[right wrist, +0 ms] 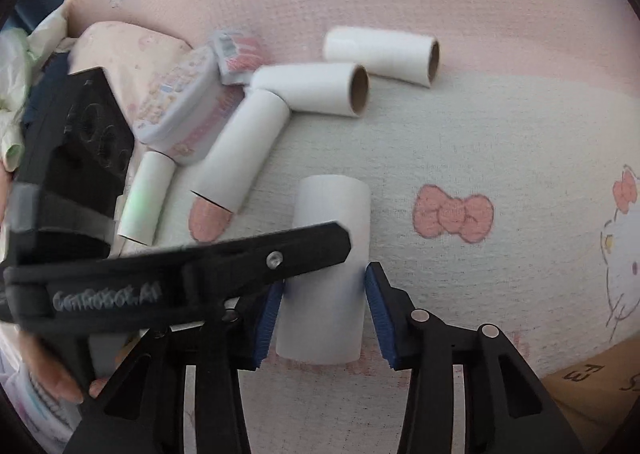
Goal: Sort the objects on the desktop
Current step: 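Close the left gripper around the white tube and lift it upright, then carry the held white tube over the cardboard box with the left tool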
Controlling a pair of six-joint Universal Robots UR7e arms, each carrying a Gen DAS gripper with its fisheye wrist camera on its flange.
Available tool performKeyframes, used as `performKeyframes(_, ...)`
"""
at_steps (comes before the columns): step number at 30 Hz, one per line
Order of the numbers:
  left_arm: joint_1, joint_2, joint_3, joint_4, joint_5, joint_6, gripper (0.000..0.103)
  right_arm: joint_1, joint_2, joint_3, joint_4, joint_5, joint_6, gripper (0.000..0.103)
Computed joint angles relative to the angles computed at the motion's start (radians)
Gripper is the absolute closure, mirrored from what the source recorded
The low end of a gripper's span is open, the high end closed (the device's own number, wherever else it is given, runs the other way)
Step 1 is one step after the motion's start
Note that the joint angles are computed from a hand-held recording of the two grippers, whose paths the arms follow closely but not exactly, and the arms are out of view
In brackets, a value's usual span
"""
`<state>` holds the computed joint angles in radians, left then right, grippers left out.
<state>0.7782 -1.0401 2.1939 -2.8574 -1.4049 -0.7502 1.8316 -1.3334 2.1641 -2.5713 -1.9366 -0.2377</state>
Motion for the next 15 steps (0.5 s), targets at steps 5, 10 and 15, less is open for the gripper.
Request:
performKeyframes(5, 0.012, -0.002, 0.019, -0.047, -0.023, -0.018, 0.059, -0.002, 0.001, -0.009, 0.026, 0.004, 0.006, 0.062)
performKeyframes(10, 0.007, -0.002, 0.031, -0.066, -0.032, -0.024, 0.059, -0.020, -0.003, -0.017, 0.071, 0.029, 0.041, 0.060)
performKeyframes(15, -0.001, -0.019, 0.055, -0.076, -0.032, -0.032, 0.059, -0.020, -0.011, -0.009, 0.088, 0.023, 0.063, 0.060)
